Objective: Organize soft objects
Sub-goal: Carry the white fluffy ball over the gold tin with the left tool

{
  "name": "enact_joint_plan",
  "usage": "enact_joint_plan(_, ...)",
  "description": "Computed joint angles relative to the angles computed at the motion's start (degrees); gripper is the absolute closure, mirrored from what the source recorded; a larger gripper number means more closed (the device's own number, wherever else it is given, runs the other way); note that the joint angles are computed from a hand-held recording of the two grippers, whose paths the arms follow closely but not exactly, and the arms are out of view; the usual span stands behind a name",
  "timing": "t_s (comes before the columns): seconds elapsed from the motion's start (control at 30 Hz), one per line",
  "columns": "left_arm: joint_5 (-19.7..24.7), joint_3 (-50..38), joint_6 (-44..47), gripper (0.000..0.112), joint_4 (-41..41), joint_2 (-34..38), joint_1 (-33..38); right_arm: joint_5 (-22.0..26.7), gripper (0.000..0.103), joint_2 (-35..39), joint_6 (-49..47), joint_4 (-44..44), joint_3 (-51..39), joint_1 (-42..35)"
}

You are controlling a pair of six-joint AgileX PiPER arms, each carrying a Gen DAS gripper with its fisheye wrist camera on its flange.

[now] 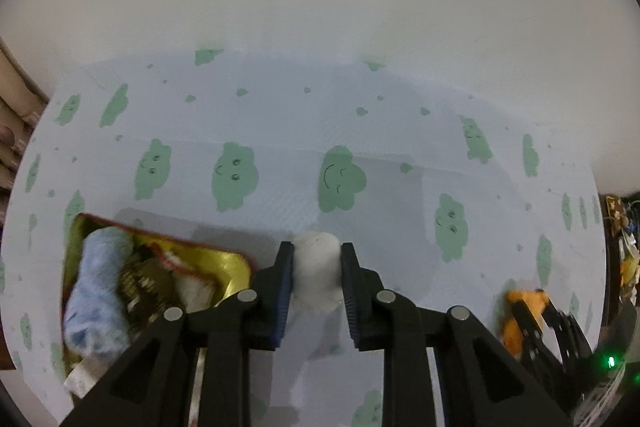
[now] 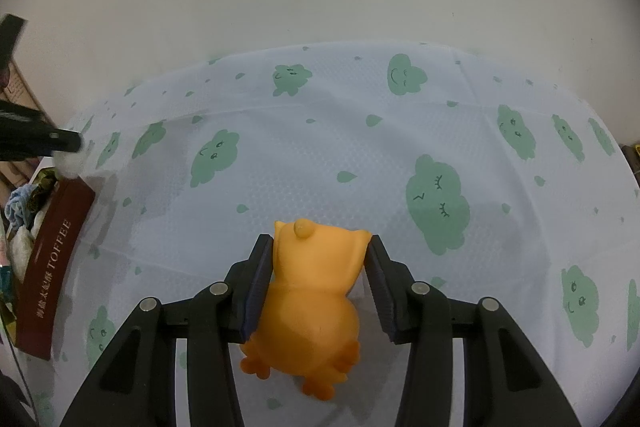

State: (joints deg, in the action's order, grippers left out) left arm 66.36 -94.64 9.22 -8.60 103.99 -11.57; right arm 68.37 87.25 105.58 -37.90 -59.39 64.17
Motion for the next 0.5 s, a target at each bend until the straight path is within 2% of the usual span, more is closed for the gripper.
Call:
enact_joint_plan(0.07,1.2,0.6,0.9,0.089,-0.5,-2.6,0.5,0.2,0.060,0.2,-0.2,0.0,-0.2,0.0)
enact_joint_plan(0.33,0.9,6.3,3.9,0.089,-0.2,-12.1,2.2,1.1,0.060,0.9,-1.0,-0.2,-0.9,0.2)
enact_joint_plan(0.5,2.8,8.4,8.6,0.089,-1.8,-17.4,7.2,1.1,0.060,0.9,-1.1,-0.2,-0.9,0.2)
